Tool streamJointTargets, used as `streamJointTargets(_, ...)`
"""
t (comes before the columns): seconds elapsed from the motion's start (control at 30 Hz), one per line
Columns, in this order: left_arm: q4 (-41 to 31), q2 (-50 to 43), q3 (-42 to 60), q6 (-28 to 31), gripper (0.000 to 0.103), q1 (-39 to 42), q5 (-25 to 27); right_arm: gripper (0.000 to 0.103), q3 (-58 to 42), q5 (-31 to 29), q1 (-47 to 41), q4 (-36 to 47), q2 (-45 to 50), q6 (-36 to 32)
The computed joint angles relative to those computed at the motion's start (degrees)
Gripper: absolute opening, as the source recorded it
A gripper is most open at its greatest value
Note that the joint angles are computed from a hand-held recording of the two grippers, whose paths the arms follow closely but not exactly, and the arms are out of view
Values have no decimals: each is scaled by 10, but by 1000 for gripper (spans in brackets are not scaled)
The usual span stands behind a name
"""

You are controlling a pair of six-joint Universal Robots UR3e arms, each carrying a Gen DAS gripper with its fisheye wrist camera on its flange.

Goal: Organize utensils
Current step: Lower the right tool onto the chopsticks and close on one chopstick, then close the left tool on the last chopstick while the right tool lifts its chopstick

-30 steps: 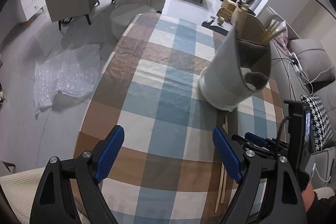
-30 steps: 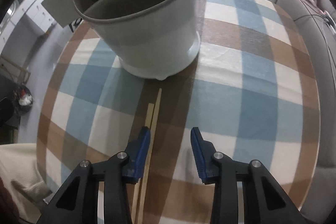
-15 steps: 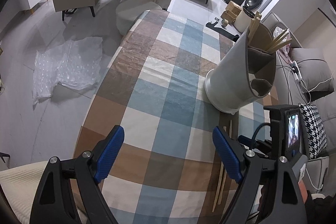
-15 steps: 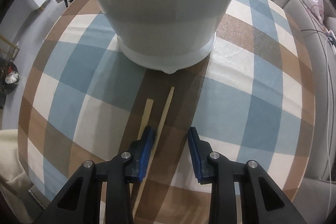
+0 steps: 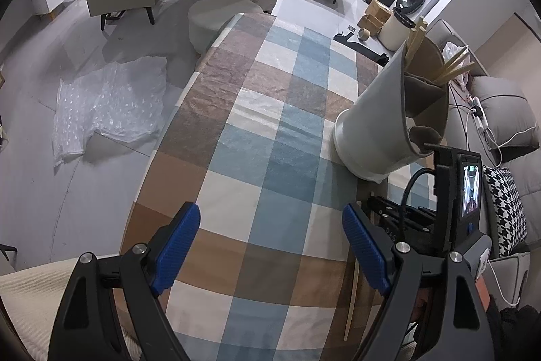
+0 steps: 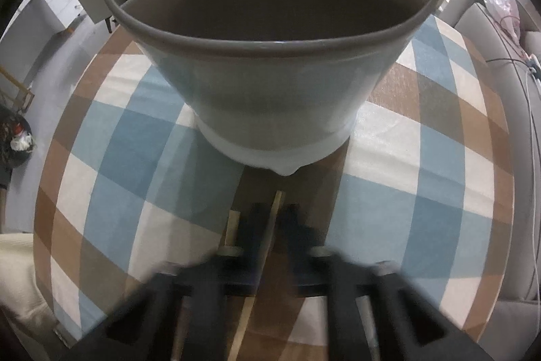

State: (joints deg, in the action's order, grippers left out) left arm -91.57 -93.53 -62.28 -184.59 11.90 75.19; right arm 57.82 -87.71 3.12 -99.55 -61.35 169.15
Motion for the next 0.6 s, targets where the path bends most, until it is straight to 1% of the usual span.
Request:
streamJointTargets(0.07,-3,-5,5,-3,83,-5,5,3,9,16,-9,3,-10,9)
streamJointTargets(0.17,-6,-15,13,-10,83,-16,12,3,66,54,-46,-13,-60,21)
streamJointTargets(0.3,-7,-27,23,-15,83,-39,29,3,130,116,-117,-15,-132,34)
streamJointTargets(0.5,-24,-58,49,-22,83,-80,39,3,189,230,-253,40,-224,59)
streamJointTargets(0.53,-30,-67,57,-23,83,-89,40,3,206,251,-283,55,-246,54)
streamJointTargets(0.57,-36,-74,65,-24,83,-95,40,3,201,262,-302,82,-252,50)
streamJointTargets(0.6,-39,-79,69,-24,83,-100,39,3,182,273,-296,73,-234,74)
